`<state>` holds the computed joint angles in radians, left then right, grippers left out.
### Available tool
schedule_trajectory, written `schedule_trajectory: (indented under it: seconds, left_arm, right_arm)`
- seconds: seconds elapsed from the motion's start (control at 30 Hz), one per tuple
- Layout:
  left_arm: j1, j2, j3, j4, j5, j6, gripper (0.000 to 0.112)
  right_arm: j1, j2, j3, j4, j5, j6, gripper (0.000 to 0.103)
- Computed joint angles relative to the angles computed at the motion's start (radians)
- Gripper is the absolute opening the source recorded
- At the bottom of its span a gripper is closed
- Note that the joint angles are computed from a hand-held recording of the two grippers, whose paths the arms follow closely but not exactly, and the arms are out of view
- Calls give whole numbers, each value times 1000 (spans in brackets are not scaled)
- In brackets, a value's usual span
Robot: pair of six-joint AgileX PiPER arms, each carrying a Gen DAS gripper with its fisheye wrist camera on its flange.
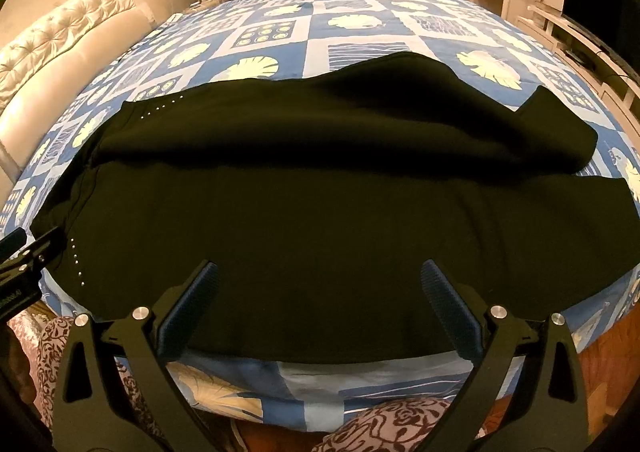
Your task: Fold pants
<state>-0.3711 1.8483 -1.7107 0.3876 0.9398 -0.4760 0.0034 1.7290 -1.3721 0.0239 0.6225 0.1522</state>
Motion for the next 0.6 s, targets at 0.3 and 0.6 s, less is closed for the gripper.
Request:
schedule_trajectory:
  seconds: [0.3,0.6]
  left_arm:
    - [0,6,-13,-7,10,13,98]
    - [-3,8,-6,-1,6,6,98]
  right_arm:
    - [5,3,-4,3,6,-4,101]
    - [8,9,-5,7,6,-8,101]
